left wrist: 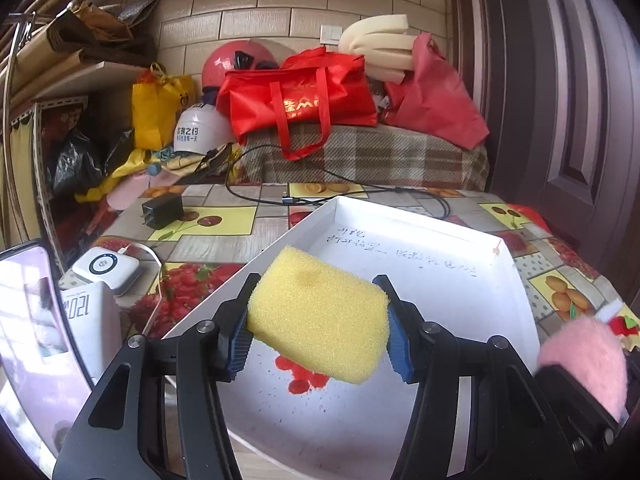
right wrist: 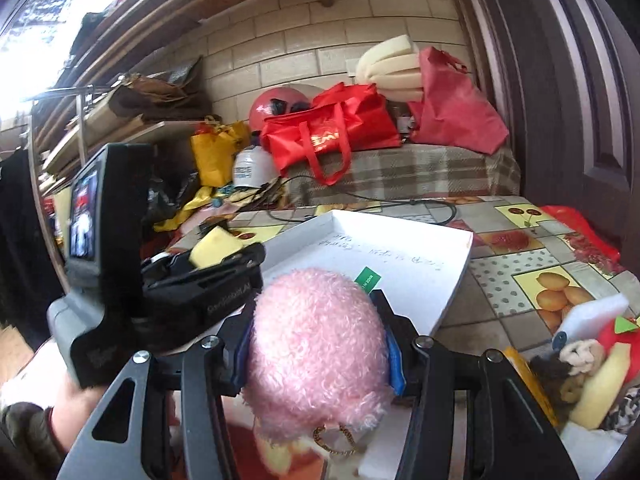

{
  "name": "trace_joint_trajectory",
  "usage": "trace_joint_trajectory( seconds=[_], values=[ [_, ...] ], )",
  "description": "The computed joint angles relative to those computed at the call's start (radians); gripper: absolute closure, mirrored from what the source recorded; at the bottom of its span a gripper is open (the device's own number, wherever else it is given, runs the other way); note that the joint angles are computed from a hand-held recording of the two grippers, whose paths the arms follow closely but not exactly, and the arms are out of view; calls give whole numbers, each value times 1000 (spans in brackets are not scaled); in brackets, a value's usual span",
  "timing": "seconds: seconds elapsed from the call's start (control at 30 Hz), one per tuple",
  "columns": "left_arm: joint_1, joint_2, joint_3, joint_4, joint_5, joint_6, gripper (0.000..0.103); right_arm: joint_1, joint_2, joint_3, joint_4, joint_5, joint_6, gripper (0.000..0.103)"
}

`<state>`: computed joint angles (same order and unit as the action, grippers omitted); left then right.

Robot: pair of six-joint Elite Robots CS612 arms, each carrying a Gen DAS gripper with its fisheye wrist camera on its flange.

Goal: Organize soft objects
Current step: 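Carry the sponge into the white tray and open the left tool while the right releases the ball there, then grasp the blue tissue pack with the left tool while the right grasps the white rolled towel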

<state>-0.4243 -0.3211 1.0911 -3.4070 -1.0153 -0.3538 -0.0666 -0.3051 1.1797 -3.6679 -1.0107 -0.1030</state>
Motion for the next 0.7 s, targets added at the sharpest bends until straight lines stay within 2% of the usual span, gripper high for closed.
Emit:
trace_joint_trajectory(
  seconds=[0.17, 0.23, 0.3, 0.33, 0.37, 0.4, 0.57, 0.7],
  values=[
    [5, -1, -24, 108, 2, -42, 46, 15, 16, -51, 43, -82, 36, 48],
    [6, -3, -22, 122, 19, -67, 37, 17, 13, -59, 92, -88, 36, 44],
    [5, -5, -16, 118, 37, -92, 9, 15, 13, -61, 101, -100, 57, 29],
    [4, -5, -14, 115, 46, -96, 7, 12, 14, -62, 102, -95, 71, 14],
    [4, -5, -12, 110, 53, -100, 4, 12, 14, -60, 95, -109, 89, 4],
    [3, -5, -11, 105, 57, -97, 3, 10, 15, -61, 92, -108, 100, 1],
    [-3, -1, -9, 69, 79, -75, 1, 1, 20, -54, 31, -75, 130, 0],
    [-3, 0, 2, 16, 82, -74, 0, -1, 12, -24, -17, -40, 96, 0]
  ],
)
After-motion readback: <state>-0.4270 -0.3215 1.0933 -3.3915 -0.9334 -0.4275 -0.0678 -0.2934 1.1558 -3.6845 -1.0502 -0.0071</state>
